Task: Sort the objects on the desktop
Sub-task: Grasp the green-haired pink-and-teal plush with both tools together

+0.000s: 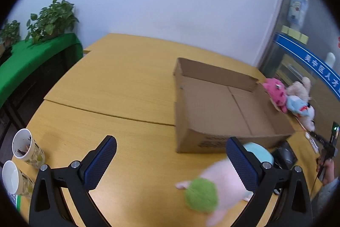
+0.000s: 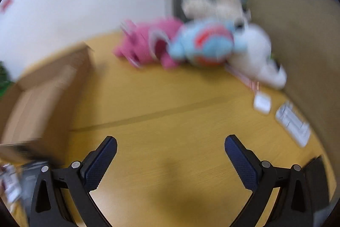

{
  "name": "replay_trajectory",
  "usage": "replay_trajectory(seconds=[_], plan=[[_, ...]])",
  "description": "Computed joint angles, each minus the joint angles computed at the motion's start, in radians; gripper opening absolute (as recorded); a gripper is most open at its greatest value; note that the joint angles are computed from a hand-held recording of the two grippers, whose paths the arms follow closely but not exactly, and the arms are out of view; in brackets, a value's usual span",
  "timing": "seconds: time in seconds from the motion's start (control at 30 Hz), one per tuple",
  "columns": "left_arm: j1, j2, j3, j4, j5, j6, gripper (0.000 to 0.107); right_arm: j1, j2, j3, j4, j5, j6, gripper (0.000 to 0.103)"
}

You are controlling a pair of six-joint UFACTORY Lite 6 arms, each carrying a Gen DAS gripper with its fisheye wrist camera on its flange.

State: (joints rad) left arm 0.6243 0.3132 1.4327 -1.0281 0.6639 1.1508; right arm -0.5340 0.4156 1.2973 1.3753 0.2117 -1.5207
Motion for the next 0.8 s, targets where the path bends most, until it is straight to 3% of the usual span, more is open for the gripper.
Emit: replay_trajectory(seconds=[0.1, 0.17, 0.2, 0.27, 0.37, 0.47, 0.57, 0.7, 0.8], plan=[[-0.015, -0.054, -0.067, -0.01, 0.035, 0.008, 0.102, -0.009, -0.314, -0.213, 0.164, 0.135, -0.22, 0.103], [-0.022, -0.059, -0.099, -0.001, 0.068, -0.003, 0.102, 0.008, -0.47, -0.281, 0.084, 0.275, -0.169, 0.103], [-0.019, -0.029, -0.084, 0.001, 0.131, 0.039, 0.102, 0.036, -0.514, -0.3, 0.054, 0.332, -0.149, 0.103], [-0.03, 0.003, -0.105, -0.007, 0.16, 0.039, 0.102, 0.143, -0.582, -0.338, -0.006, 0.39, -0.088, 0.103], [-0.042, 0.067, -0.129, -0.013, 0.188, 0.038, 0.102, 0.341, -0.512, -0.322, -0.036, 0.43, -0.006, 0.103], [-0.074, 0.132, -0.115, 0.009, 0.146, 0.013, 0.102, 0.575, -0.362, -0.256, -0.035, 0.338, 0.023, 0.103], [-0.054, 0.202, -0.073, -0.038, 0.211, 0.033, 0.102, 0.758, -0.179, -0.143, -0.062, 0.256, 0.058, 0.103], [-0.059, 0.231, -0.048, -0.054, 0.244, 0.056, 0.099, 0.864, -0.013, -0.036, -0.06, 0.243, 0.081, 0.101], [-0.07, 0.274, 0.003, -0.043, 0.295, 0.057, 0.09, 0.908, 0.098, 0.061, -0.156, 0.233, 0.199, 0.088]])
